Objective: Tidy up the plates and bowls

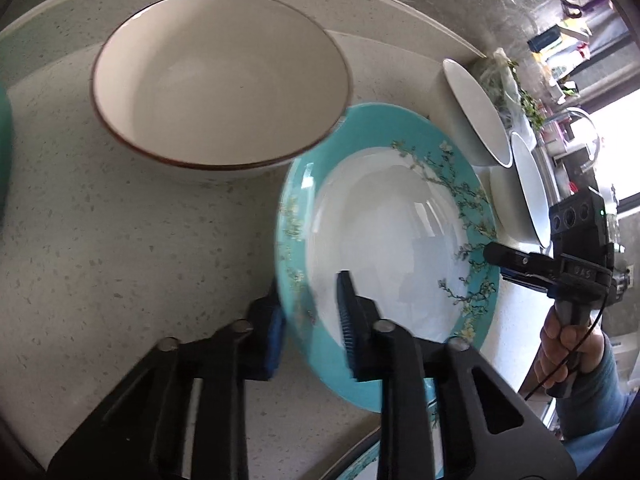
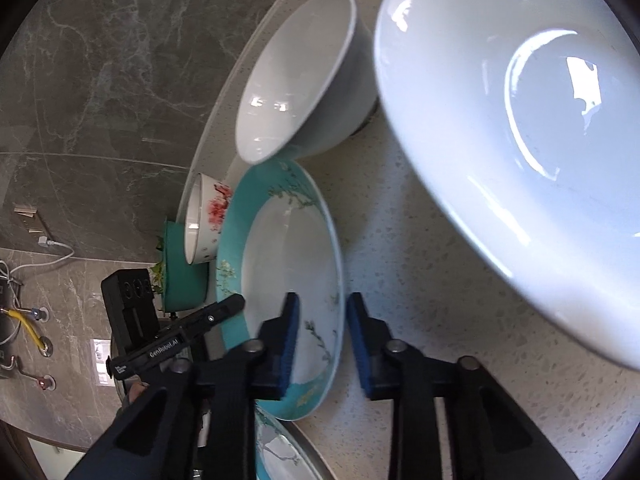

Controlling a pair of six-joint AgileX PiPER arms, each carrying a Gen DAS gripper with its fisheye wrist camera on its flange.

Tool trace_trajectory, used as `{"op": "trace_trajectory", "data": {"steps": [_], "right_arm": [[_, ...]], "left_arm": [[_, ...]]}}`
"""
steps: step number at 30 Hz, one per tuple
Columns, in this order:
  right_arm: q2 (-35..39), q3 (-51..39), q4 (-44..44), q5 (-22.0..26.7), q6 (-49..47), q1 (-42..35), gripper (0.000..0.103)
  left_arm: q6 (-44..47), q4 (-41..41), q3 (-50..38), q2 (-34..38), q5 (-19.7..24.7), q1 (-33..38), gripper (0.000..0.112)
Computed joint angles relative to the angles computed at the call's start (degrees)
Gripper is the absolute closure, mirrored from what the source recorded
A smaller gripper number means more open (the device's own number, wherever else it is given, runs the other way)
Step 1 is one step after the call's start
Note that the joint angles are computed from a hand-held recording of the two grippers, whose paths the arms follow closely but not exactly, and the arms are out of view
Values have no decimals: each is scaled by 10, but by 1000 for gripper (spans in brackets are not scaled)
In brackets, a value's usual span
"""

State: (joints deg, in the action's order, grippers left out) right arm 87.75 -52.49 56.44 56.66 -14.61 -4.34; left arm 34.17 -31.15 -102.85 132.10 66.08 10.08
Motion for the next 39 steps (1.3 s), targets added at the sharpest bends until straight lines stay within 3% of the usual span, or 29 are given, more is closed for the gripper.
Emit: {"op": "trace_trajectory", "data": {"steps": [1, 7, 24, 39], "right_arm": [[0, 0, -4, 0, 4, -1, 91], [0, -3, -16, 0, 8, 2, 94], [-21, -1, -41, 4, 20, 10, 94], [-26, 6, -56, -25, 32, 46, 94]], "left_arm": [[2, -1, 1, 0, 2, 6, 100], [-13, 6, 8, -5, -9, 5, 101], [-8, -1, 55, -39, -40, 0, 102], [-8, 3, 74, -44, -53, -14, 102]]}}
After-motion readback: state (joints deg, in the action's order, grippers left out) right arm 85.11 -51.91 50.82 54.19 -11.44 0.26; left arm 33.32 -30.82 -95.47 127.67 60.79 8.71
